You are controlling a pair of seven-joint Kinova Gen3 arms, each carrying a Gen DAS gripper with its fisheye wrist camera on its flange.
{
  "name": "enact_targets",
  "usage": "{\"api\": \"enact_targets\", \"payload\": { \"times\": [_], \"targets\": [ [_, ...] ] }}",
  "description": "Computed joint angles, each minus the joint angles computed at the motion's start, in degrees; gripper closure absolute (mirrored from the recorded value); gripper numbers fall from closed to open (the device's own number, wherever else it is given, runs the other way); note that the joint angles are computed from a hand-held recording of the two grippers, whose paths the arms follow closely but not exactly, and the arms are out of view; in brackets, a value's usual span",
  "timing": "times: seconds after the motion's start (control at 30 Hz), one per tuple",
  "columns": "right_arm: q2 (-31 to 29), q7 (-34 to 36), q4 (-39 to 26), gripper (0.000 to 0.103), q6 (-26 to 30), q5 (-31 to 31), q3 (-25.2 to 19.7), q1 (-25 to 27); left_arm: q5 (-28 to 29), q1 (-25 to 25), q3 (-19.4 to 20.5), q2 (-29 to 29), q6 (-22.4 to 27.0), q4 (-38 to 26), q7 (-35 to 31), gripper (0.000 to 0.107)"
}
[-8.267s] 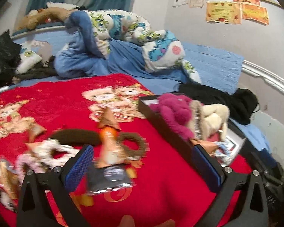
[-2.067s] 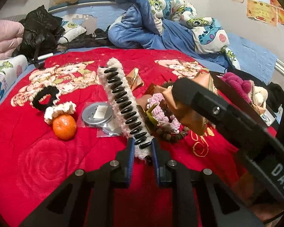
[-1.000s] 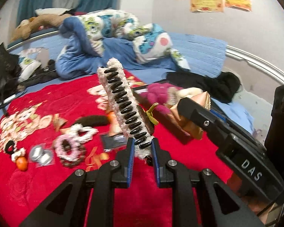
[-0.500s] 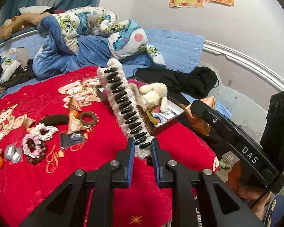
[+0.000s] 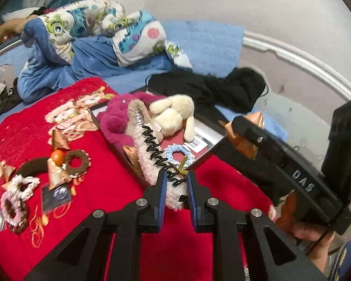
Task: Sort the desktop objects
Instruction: 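Carry the Choco Mania bar and fluffy clip with both tools over the black box, then lower the fluffy clip into the box with the left tool while the right releases the bar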
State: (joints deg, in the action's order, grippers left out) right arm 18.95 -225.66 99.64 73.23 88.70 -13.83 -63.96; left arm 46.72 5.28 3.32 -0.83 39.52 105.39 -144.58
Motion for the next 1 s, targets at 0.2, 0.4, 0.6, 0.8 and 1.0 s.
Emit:
{"api": "enact_targets", "payload": {
  "times": [0.2, 0.4, 0.6, 0.8, 1.0],
  "targets": [
    [-0.52, -1.97, 1.47, 0.073, -3.47, -0.44, 0.67, 3.24, -0.13, 0.25, 2.92, 5.49, -1.49, -4.42, 0.44, 0.090],
    [-0.33, -0.80, 1.38, 0.073, -6.08, -0.53, 1.35, 5.82, -1.65, 0.65, 5.08, 8.32, -3.27, -8.14, 1.36, 0.090],
    [1.06, 2.63, -0.54, 0.073, -9.88, -1.04, 2.61, 8.56, 0.85, -1.21, 6.88, 12.26, -3.44, -10.86, 0.13, 0.090],
    [3.37, 4.37, -2.21, 0.073, -14.42, -2.00, 4.33, 10.83, -5.61, 0.34, 8.08, 16.25, -8.96, -11.13, 2.87, 0.090],
    [4.11, 9.67, -3.95, 0.073, -21.17, -7.78, 5.76, 13.20, -7.94, -1.56, 12.72, 19.33, -14.82, -10.12, 1.08, 0.090]
  ]
}}
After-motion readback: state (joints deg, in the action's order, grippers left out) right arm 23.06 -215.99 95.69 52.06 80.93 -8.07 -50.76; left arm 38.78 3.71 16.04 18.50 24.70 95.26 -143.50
